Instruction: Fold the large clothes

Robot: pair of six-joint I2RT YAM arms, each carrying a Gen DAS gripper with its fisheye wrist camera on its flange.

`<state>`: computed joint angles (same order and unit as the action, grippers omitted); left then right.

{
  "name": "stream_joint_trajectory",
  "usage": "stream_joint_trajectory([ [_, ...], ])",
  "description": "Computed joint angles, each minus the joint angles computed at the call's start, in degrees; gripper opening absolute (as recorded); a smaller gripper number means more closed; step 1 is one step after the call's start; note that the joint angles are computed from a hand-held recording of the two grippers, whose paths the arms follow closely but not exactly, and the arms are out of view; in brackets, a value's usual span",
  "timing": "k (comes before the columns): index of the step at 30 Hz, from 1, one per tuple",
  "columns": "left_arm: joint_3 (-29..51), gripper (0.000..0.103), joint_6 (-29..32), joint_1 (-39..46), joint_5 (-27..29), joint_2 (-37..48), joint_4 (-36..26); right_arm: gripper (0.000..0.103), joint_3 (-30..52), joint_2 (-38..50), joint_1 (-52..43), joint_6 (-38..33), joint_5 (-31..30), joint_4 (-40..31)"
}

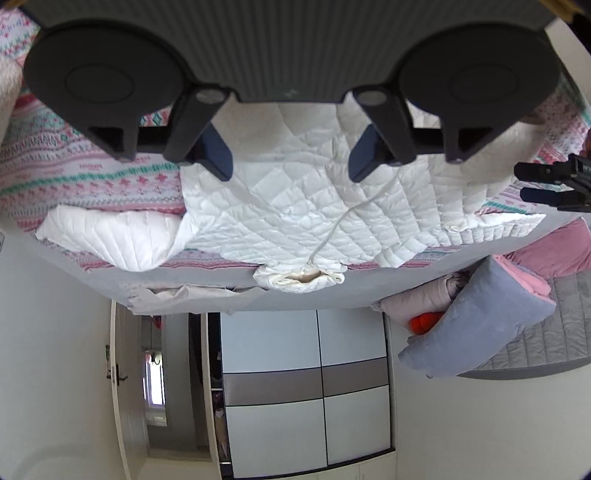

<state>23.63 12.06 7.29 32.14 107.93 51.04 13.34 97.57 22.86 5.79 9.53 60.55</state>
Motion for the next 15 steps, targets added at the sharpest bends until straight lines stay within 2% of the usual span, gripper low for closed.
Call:
stream_joint_trajectory([
  [2,2.92,0.09,1.28,-3.05,-4.51,3.53,-2.02,0.047,4.57,6.73,-1.43,1.6,-0.98,-1.82],
  [5,7.55,0.09,5.02,-5.51,-10.74,7.85,-10.51,0.042,11.0,14.84,-4.67,6.81,-2.34,-11.17],
  [7,6.72,0.091,6.42,-5.56,-11.63,8.79,-9.72,0.042,9.35,19.93,-4.87,6.44,-2.59,-3.86],
  [10,6.18,0.09,6.33,-4.54,-10.63,6.26,-13.12,0.043,7.82,17.34,-2.25,3.25,0.5,-5.77],
  [12,6.74,0.09,4.39,-4.16,-9.57,3.0,-17.32,0.047,6.95,11.91,-4.59,3.11,-3.97,-11.15],
  [14,6.67,0.09,0.08,-4.44,-8.2,-0.33,-18.05,0.066,7.13,5.08,-8.84,4.08,-10.31,-17.87],
  [15,6.95,0.093,-2.21,-4.94,-7.72,-1.74,-18.34,0.069,7.35,2.41,-10.55,4.47,-11.88,-20.23],
])
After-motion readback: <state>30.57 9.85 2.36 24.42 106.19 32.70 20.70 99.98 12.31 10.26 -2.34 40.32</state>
